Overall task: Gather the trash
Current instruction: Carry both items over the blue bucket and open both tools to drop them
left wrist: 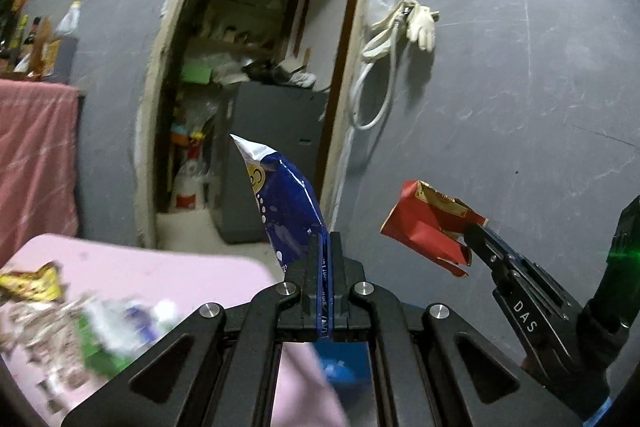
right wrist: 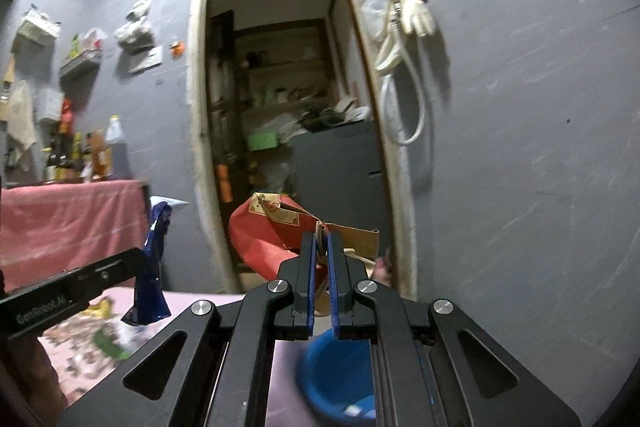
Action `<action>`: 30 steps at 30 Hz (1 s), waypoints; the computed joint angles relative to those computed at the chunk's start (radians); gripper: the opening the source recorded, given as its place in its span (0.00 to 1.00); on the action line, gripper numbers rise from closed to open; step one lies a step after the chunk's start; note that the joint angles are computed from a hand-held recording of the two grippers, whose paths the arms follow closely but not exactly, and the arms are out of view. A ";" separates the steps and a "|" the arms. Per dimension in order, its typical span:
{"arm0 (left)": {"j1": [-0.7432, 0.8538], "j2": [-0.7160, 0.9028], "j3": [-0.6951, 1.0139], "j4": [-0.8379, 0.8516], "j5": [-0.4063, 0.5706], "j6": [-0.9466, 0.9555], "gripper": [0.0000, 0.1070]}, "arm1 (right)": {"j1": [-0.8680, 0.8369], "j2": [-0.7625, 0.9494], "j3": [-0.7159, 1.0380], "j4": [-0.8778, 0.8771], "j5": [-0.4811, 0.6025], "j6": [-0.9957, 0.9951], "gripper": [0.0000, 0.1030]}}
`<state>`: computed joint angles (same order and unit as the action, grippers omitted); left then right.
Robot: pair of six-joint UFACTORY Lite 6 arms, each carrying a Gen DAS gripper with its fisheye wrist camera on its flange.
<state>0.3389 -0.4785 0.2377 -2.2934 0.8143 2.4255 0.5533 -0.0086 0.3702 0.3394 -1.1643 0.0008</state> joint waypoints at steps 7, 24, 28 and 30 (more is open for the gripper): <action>-0.317 0.442 0.275 -0.443 0.020 0.287 0.00 | -0.299 0.218 0.204 -0.258 0.082 0.132 0.04; -0.422 0.972 0.758 -0.535 -0.246 0.235 0.01 | -0.467 0.604 0.559 -0.546 0.322 0.376 0.07; -0.400 1.004 0.802 -0.435 -0.318 0.118 0.08 | -0.475 0.631 0.590 -0.583 0.351 0.423 0.26; -0.390 1.003 0.799 -0.416 -0.317 0.085 0.22 | -0.479 0.627 0.588 -0.592 0.357 0.438 0.26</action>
<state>-0.0507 0.5249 1.0364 -2.7096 0.4973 2.5109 0.0747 0.6182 0.9577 -0.2525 -0.8069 0.4389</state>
